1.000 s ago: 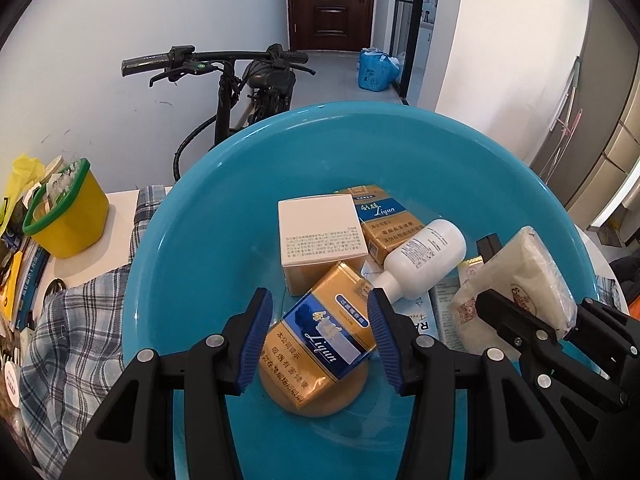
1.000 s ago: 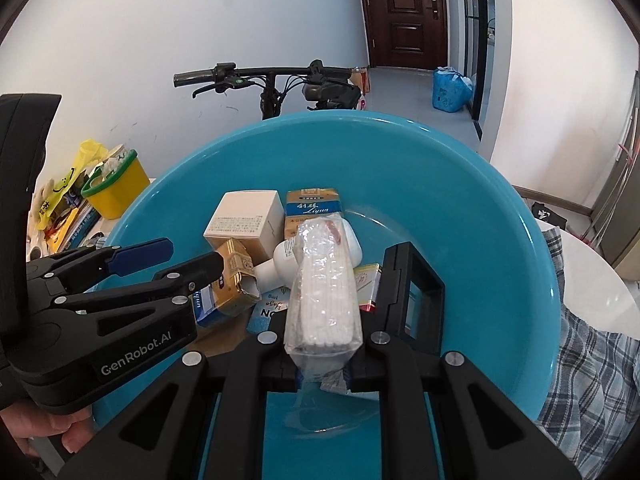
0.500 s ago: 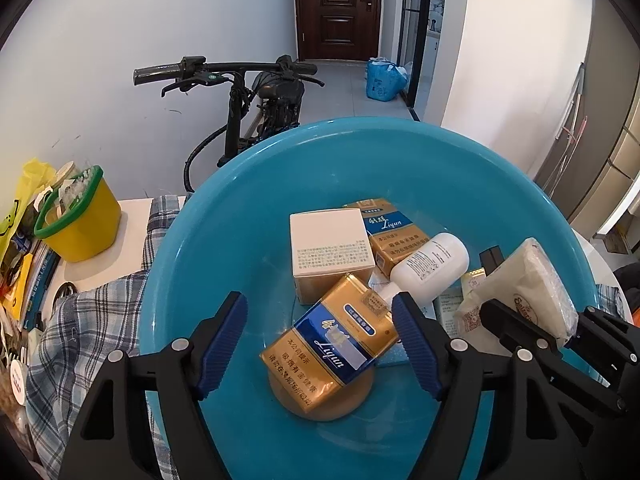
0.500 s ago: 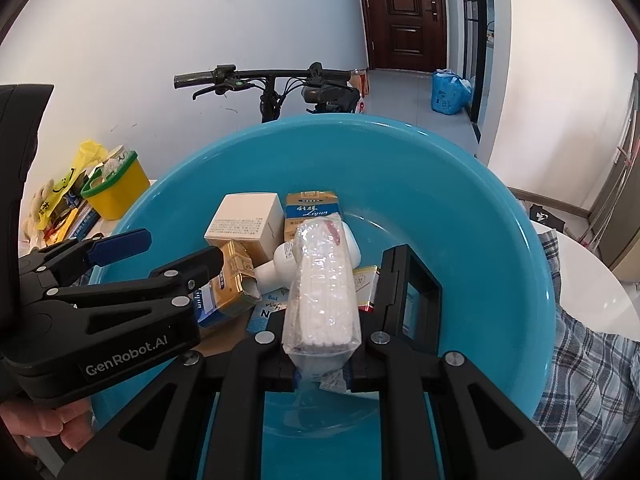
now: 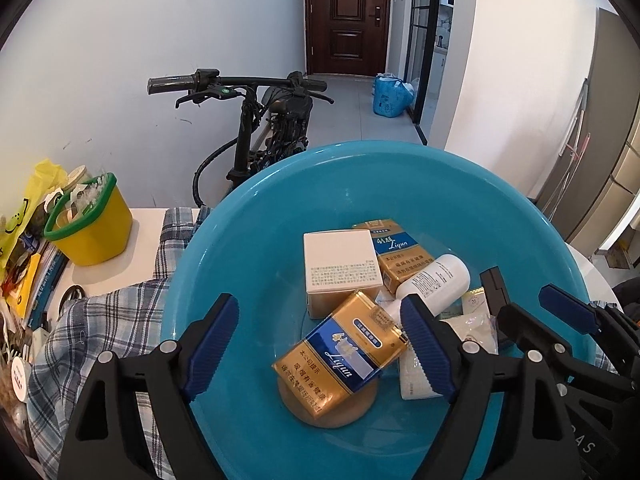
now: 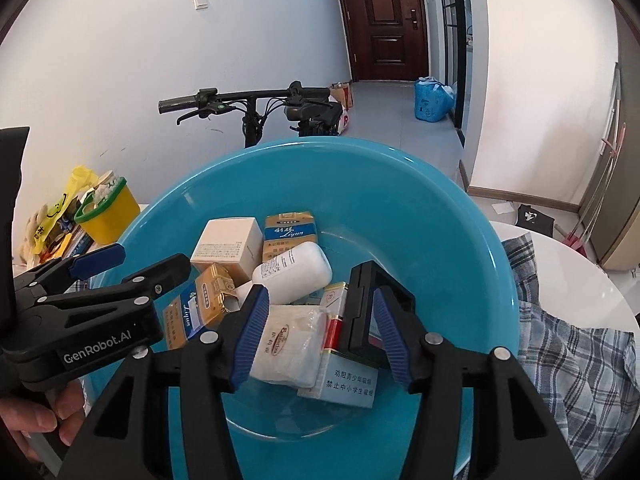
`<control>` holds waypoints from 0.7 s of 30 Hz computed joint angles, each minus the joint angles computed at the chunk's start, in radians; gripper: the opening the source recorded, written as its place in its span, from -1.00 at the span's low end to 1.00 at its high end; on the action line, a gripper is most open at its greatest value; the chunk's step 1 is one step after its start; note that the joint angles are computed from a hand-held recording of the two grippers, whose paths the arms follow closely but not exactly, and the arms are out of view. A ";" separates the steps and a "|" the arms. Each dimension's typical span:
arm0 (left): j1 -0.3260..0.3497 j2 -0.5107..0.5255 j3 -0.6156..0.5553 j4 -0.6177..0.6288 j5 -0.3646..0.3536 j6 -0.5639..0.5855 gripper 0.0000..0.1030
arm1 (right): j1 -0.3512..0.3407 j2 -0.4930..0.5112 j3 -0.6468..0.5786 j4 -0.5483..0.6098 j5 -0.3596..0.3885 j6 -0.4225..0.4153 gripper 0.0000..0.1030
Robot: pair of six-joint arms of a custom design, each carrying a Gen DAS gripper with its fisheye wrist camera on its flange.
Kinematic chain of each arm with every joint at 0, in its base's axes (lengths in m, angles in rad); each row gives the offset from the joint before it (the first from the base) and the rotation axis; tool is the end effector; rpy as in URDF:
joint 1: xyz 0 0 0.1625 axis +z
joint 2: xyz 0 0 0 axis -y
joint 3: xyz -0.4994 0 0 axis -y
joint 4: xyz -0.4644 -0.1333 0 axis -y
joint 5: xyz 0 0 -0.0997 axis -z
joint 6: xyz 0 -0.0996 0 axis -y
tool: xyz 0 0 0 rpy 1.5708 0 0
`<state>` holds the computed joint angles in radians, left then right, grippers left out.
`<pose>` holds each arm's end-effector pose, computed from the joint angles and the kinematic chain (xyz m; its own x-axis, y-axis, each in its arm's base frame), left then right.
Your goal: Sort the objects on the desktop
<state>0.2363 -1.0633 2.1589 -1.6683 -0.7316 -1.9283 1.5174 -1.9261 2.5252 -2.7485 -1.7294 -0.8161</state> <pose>-0.3921 -0.3078 0.0662 -0.6516 -0.3974 -0.6462 0.2387 0.7012 -0.6718 0.0989 -0.3528 0.3410 -0.7049 -0.5138 0.4890 -0.6843 0.6740 -0.2783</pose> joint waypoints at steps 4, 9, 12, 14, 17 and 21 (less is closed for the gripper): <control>-0.008 0.001 -0.004 0.013 0.019 -0.004 0.65 | 0.002 0.004 0.000 -0.019 -0.013 -0.001 0.04; -0.041 0.001 -0.018 0.117 0.078 -0.099 0.66 | 0.023 -0.004 0.019 -0.114 -0.047 -0.024 0.04; -0.073 -0.004 -0.030 0.234 0.121 -0.220 0.76 | 0.053 -0.011 0.055 -0.283 -0.067 -0.079 0.24; -0.091 0.013 -0.064 0.372 0.129 -0.320 0.79 | 0.044 -0.057 0.052 -0.248 -0.020 -0.083 0.29; -0.117 0.026 -0.095 0.504 0.155 -0.402 0.80 | 0.044 -0.108 0.034 -0.172 0.019 -0.068 0.29; -0.172 0.003 -0.077 0.550 0.253 -0.475 0.83 | 0.050 -0.153 0.029 -0.170 0.048 -0.066 0.30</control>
<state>0.0648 -1.0599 2.0821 -1.1181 -0.4785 -2.4037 1.5679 -2.0786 2.5537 -2.9186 -1.6819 -0.8821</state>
